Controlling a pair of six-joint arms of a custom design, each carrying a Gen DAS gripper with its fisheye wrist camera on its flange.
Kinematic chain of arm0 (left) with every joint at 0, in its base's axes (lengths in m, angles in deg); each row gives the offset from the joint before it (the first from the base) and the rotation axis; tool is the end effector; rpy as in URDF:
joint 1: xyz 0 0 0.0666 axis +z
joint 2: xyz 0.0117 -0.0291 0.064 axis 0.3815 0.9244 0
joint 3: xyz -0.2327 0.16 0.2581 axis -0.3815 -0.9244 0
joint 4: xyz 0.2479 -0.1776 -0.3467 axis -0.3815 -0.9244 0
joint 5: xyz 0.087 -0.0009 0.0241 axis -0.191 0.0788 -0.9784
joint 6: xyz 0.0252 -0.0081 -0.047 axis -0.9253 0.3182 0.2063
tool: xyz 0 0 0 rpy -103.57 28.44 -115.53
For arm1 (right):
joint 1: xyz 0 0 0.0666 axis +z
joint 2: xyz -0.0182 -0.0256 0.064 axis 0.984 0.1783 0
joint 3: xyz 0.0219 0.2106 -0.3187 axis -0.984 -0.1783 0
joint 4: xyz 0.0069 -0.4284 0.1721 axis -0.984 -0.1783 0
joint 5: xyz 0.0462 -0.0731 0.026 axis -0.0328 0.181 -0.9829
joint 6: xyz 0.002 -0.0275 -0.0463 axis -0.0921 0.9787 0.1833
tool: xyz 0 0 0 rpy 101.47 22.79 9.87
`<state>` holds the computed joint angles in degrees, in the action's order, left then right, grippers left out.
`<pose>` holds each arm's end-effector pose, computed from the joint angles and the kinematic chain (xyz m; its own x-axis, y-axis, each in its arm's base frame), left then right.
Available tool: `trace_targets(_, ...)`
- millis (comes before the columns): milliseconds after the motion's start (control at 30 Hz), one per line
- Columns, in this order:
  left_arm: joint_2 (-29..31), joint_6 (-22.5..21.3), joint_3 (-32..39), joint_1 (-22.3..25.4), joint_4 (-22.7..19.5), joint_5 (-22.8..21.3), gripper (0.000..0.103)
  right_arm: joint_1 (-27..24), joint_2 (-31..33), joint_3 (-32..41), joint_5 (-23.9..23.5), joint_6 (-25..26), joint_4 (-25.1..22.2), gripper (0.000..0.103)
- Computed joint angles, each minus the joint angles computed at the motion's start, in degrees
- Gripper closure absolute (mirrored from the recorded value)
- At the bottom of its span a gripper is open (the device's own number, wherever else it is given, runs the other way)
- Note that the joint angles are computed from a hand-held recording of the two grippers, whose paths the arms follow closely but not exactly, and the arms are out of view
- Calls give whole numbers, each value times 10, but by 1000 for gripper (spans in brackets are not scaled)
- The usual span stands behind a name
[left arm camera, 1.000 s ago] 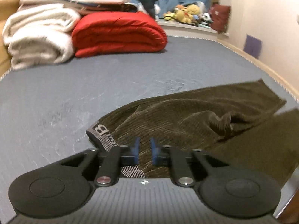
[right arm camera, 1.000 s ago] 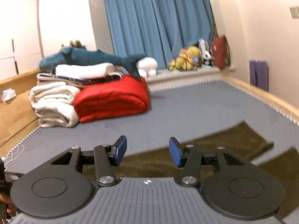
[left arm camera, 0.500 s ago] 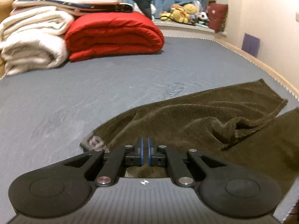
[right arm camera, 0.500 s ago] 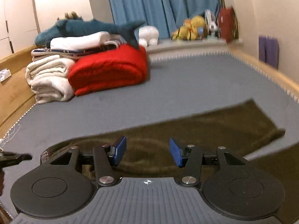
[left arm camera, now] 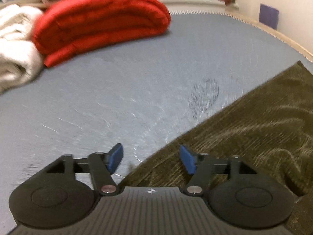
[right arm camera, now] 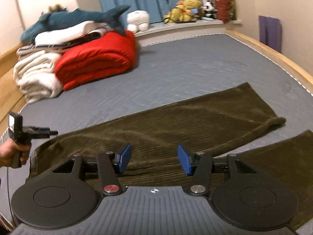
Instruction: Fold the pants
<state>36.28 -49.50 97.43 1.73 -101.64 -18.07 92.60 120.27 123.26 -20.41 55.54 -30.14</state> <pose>0.4386 -0.1523 0.5098 -0.7501 0.0750 -0.6571 -0.0376 0.9871 0.1556 0.3371 0.0863 0.5943 -0.6723 0.0544 -0.7383 -0.2867 0.9003 0.3274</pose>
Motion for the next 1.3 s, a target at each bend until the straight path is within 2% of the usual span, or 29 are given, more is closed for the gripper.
trace_targets(100, 29, 3, 13, 22, -27, 48, 27, -18, 3, 3, -8, -9, 4, 47)
trace_targets(167, 35, 12, 12, 36, -29, 73, 34, -24, 2, 1, -10, -8, 6, 47)
trace_targets(233, 29, 14, 7, 43, -20, 108, 64, -22, 0, -1, -3, -10, 6, 46)
trace_targets(333, 29, -36, 16, 24, -38, 78, 87, -22, 2, -1, 3, -9, 0, 46)
trace_targets(400, 24, -57, 23, 1, -51, 45, 92, -21, 5, 1, 7, -10, -4, 46)
trace_targets(500, -2, -65, 24, -40, -56, -4, 93, -19, 9, 3, 19, -11, -4, 46)
trace_targets(567, -26, -65, 23, -84, -60, -51, 93, -18, 12, 3, 30, -17, -4, 46)
trace_targets(667, -67, -54, 14, -172, -77, -105, 93, -16, 18, 4, 40, -37, -7, 46)
trace_targets(767, -92, -26, 10, -275, -118, -154, 93, -12, 20, 2, 54, -60, -6, 46)
trace_targets(867, -109, 15, -5, -368, -151, -166, 94, -8, 21, -1, 78, -88, -7, 46)
trace_targets(1000, -122, 63, -48, -451, -193, -147, 94, -16, 18, -14, 87, -125, -9, 46)
trace_targets(1067, -131, 75, -79, -466, -205, -114, 94, -22, 17, -19, 93, -144, -13, 46)
trace_targets(1200, -129, 75, -93, -452, -213, -91, 87, -53, 23, -24, 85, -187, -15, 47)
trace_targets(1233, -129, 75, -88, -445, -205, -92, 87, -66, 27, -25, 82, -201, -13, 50)
trace_targets(1300, -135, 70, -82, -429, -172, -96, 86, -90, 33, -27, 67, -225, 0, 67)
